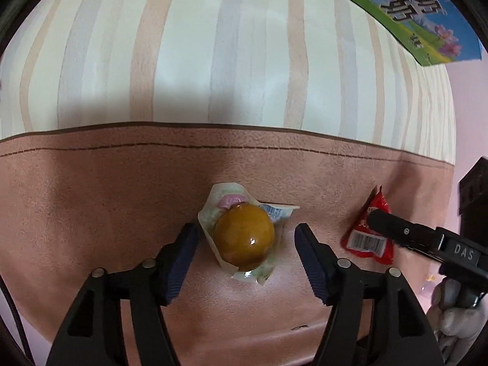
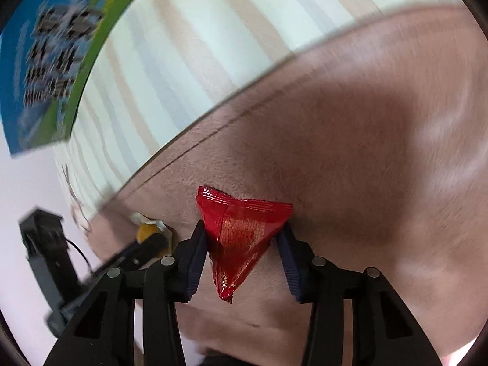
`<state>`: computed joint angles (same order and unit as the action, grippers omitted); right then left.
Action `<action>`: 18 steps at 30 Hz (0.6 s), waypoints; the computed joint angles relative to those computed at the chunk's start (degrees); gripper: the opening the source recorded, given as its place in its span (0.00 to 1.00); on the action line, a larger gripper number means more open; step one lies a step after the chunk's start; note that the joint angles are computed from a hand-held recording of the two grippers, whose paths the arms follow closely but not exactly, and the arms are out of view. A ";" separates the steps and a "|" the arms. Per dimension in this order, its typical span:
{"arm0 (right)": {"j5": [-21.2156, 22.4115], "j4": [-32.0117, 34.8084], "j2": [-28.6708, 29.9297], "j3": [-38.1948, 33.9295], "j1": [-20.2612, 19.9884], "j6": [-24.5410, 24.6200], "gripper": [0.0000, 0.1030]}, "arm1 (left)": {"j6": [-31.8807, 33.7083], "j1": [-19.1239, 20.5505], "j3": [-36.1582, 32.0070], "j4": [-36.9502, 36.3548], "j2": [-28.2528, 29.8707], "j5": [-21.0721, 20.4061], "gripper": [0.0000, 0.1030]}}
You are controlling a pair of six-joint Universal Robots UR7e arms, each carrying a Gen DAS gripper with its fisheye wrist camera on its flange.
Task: Organize snacks
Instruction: 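Grasp the yellow egg-yolk snack with the left tool while the right tool grasps the red triangle candy, then lift both snacks and carry them toward the cardboard box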
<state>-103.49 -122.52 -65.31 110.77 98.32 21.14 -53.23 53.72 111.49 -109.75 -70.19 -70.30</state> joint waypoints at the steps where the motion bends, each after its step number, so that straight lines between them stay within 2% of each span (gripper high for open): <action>1: -2.18 0.58 0.20 -0.75 0.72 -2.03 0.46 | 0.83 0.35 -1.19 0.98 0.46 0.24 0.63; 3: -6.78 1.49 0.62 -1.94 2.89 -6.11 0.46 | 2.25 0.76 -1.25 0.37 2.03 1.03 0.64; 5: -9.22 2.14 0.99 -2.50 3.93 -8.64 0.46 | 2.59 0.21 -2.13 1.97 3.29 1.97 0.64; 9: -9.29 4.06 1.59 -3.65 3.84 -9.62 0.46 | 0.97 -1.38 -2.32 3.37 4.65 4.36 0.63; 13: -9.40 1.65 2.52 -2.32 4.44 -8.46 0.47 | -1.29 -3.51 -1.96 4.32 5.92 6.80 0.55; 18: -10.92 0.08 3.24 -1.96 5.17 -8.81 0.47 | -3.20 -5.29 -0.60 2.71 7.22 6.71 0.51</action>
<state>-114.41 -122.44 -62.07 108.81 103.49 12.33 -56.43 48.43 110.90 -107.04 -62.97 -63.59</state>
